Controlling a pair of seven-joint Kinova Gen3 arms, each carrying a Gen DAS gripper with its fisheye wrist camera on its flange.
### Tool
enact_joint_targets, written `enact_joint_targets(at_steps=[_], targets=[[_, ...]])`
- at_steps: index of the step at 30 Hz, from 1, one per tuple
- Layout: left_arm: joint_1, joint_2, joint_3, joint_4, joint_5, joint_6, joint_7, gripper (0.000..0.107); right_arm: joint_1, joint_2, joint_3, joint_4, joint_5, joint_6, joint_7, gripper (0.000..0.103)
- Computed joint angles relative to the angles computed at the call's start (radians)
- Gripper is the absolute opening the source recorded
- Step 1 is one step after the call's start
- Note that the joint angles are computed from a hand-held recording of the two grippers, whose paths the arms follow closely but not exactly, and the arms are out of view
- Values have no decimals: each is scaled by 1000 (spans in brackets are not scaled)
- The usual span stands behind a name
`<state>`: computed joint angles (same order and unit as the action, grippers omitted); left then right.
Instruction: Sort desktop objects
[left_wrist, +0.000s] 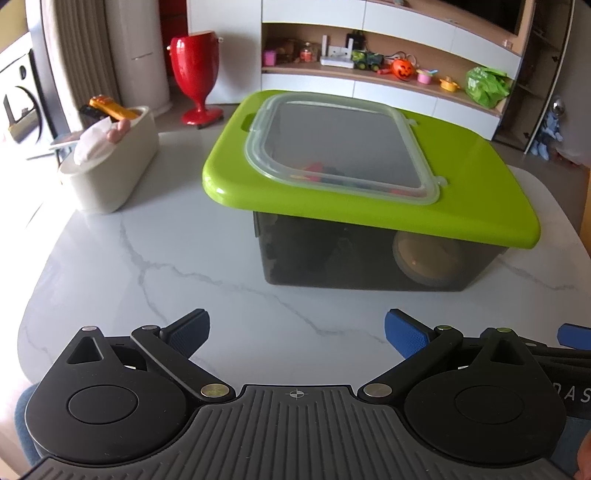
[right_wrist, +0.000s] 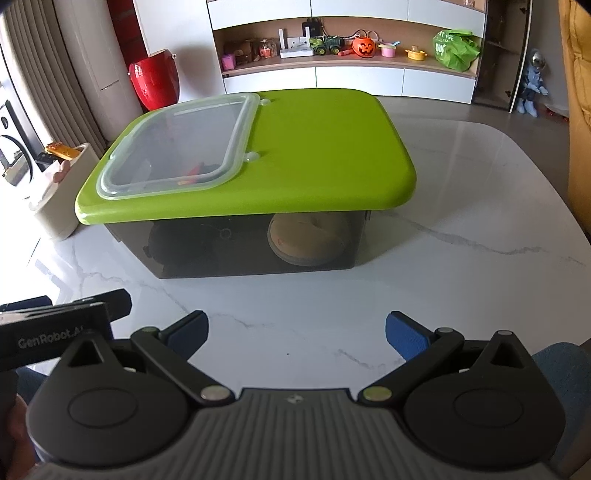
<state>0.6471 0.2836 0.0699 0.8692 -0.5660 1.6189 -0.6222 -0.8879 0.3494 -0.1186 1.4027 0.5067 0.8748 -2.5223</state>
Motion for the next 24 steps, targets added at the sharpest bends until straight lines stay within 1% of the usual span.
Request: enact_joint_targets(at_steps=[24], targets=[[7,-7,1,6,-15,5,18,103,-3,-3,-2,4,6,-6,1,103]])
